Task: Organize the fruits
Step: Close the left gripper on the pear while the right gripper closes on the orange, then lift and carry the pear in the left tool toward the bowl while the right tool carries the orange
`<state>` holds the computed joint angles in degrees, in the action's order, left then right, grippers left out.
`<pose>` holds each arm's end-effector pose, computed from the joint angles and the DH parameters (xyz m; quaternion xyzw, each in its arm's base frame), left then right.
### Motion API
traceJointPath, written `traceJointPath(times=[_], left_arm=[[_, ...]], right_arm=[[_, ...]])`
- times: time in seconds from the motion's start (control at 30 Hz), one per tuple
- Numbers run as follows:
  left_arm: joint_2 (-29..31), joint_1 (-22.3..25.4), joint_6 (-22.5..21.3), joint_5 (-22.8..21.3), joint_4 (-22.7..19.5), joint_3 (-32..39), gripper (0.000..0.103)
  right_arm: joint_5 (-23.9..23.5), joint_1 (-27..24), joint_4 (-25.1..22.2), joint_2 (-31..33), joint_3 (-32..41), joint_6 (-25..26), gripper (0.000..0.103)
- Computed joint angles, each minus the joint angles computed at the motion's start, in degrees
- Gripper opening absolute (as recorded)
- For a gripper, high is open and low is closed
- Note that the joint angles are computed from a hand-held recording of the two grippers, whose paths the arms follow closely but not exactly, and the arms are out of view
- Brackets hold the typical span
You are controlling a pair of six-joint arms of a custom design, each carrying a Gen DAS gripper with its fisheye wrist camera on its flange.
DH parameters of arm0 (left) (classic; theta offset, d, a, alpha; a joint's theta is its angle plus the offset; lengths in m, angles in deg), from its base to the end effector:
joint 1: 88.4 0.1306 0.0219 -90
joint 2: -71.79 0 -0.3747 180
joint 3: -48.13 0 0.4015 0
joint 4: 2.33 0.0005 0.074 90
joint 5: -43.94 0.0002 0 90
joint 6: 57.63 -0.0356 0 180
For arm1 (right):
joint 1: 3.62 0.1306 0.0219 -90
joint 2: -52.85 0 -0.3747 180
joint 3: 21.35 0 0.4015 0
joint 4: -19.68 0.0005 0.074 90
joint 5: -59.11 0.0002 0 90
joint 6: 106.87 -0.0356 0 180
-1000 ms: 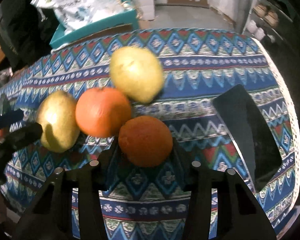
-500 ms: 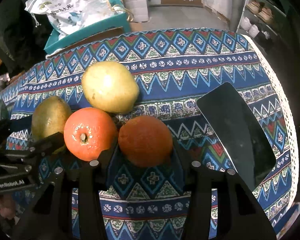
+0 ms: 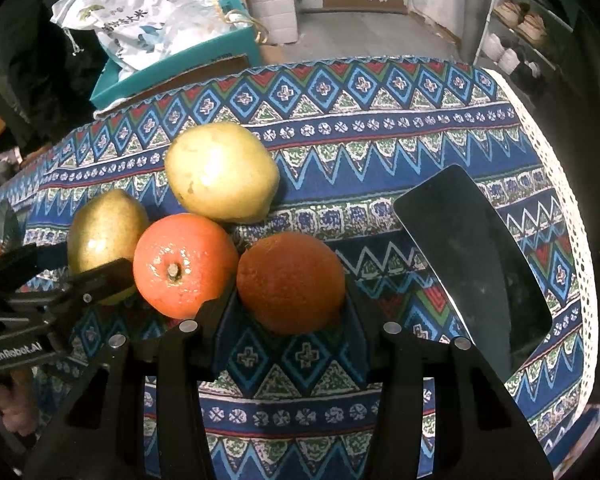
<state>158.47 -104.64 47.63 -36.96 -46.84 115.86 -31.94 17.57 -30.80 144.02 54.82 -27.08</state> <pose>0.4097 -0.1257 0.2765 0.0265 0.9700 -0.1364 0.1993 0.4313 0.1674 0.3015 -0.0954 0.9725 0.0661 0.2020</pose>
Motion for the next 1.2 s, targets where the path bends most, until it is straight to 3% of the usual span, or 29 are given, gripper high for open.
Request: traceJointPath(times=[0.17,1.2], left_arm=[[-1.4,-1.5,0.0,-4.7,-0.7,-0.6,0.071],[-18.5,1.7,1.0,-7.9,-4.9,-1.3,0.071]], right_arm=[[0.8,1.1,-0.1,-0.5,0.6,-0.5,0.047],[5.4,7.4,1.8,-8.6,3.4,-0.7,0.047]])
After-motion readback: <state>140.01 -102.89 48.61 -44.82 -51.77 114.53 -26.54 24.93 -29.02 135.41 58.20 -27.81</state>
